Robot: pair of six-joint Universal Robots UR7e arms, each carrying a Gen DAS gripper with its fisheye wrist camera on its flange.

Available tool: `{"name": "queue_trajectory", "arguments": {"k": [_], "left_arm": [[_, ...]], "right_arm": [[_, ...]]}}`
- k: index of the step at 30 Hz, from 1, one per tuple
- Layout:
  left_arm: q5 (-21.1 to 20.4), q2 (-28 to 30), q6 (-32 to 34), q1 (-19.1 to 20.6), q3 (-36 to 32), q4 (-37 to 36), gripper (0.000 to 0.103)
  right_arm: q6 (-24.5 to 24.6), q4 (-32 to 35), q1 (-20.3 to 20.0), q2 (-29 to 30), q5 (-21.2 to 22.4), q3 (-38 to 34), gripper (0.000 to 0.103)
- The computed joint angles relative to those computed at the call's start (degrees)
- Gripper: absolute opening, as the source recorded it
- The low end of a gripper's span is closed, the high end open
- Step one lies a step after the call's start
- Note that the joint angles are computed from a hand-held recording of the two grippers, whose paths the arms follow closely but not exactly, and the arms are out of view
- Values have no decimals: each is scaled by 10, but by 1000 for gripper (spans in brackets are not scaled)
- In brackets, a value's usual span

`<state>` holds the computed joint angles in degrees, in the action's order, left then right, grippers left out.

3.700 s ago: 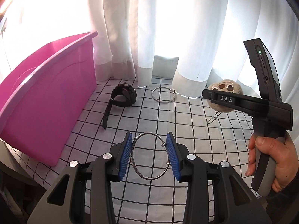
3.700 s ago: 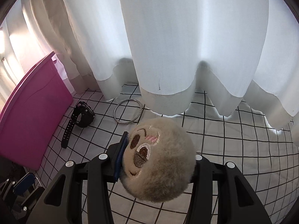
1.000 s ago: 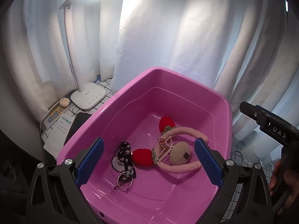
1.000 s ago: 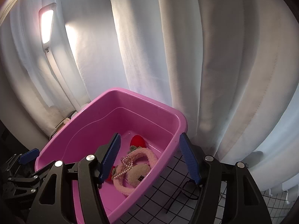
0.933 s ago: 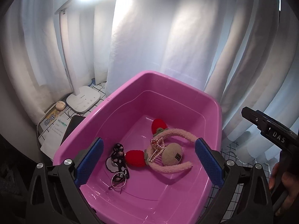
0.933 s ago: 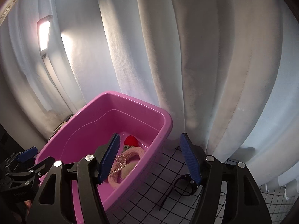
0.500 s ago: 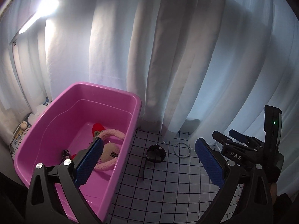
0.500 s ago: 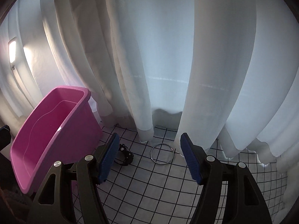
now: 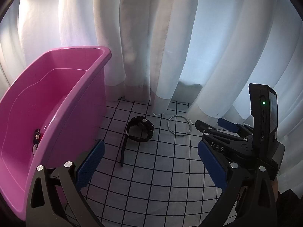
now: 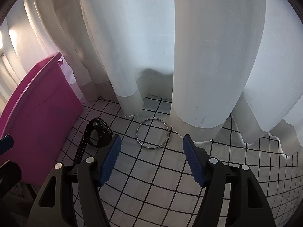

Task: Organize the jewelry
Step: 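Move both tools back over the table toward the black watch and silver ring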

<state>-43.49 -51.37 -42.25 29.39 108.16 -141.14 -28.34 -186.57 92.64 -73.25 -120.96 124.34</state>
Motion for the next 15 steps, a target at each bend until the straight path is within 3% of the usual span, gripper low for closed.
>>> {"name": "queue_trajectory", "arguments": {"k": [15], "left_arm": [[49, 99, 25, 59, -40, -40, 97]], "right_arm": [[-43, -22, -60, 91, -6, -69, 64]]}}
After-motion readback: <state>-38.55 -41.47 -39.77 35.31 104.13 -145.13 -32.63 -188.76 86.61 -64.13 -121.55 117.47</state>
